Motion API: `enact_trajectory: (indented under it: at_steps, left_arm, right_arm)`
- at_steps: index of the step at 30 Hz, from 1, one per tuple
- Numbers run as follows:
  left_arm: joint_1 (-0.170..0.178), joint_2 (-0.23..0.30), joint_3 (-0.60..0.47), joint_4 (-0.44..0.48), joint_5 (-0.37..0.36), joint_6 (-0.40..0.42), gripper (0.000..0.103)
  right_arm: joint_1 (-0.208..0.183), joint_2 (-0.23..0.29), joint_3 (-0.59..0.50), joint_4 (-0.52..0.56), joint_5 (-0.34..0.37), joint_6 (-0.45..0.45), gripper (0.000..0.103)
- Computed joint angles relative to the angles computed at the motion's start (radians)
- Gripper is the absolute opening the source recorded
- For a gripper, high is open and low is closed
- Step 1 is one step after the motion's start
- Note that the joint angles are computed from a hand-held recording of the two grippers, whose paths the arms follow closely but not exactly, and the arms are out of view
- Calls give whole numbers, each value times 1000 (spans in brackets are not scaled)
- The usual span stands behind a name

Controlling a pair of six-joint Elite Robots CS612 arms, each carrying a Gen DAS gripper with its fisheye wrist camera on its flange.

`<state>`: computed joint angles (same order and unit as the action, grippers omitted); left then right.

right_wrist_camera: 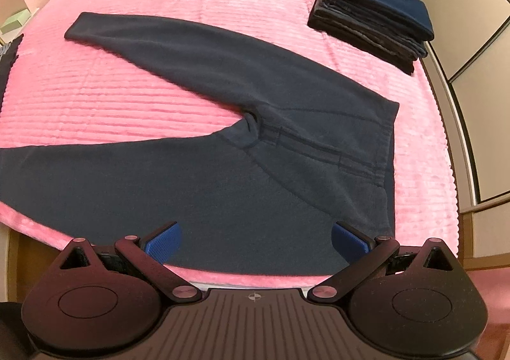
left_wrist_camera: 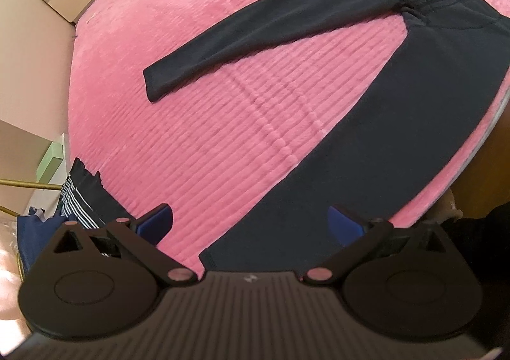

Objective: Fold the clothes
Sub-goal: 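Reach both grippers toward the sweatpants legs to smooth them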

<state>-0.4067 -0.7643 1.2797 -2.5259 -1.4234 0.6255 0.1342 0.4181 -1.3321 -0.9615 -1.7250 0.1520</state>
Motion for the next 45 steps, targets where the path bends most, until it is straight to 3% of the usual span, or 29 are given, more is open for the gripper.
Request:
enact_trajectory:
  at_steps: [6,11,15,23,25,26,27,34,41,45]
  left_arm:
    - [6,-7,28,-32,-16,14,101]
    - [13,-13,106,-154,-29,157,96]
    - [15,-11,164,-187,-9,283,89]
    - [29,19,234,-260,-15,395,71]
    - [31,33,240,-285,-15,427,67]
    - [32,41,242,-306,-11,443,62]
    - [33,51,244,-328,-7,458,58]
    - [49,124,225,-447,-5,580,39]
    - [64,140,219,-464,-60,715,35]
    - [71,124,200,-398,-70,659,36]
  right_arm:
    - [8,7,-5,-6,-16,-23,103]
    - [21,45,-40,-48,-63,-128,103]
    - [30,75,-62,-69,-81,-228,102]
    - [43,96,-50,-108,-46,-300,102]
    - [48,97,-39,-112,-35,-322,91]
    - [50,97,-32,-110,-27,-333,75]
    - [53,97,-26,-110,-22,-343,71]
    - [65,115,0,-132,-27,-362,71]
    - [70,125,7,-139,-19,-358,71]
    - [71,119,12,-149,-17,-341,71]
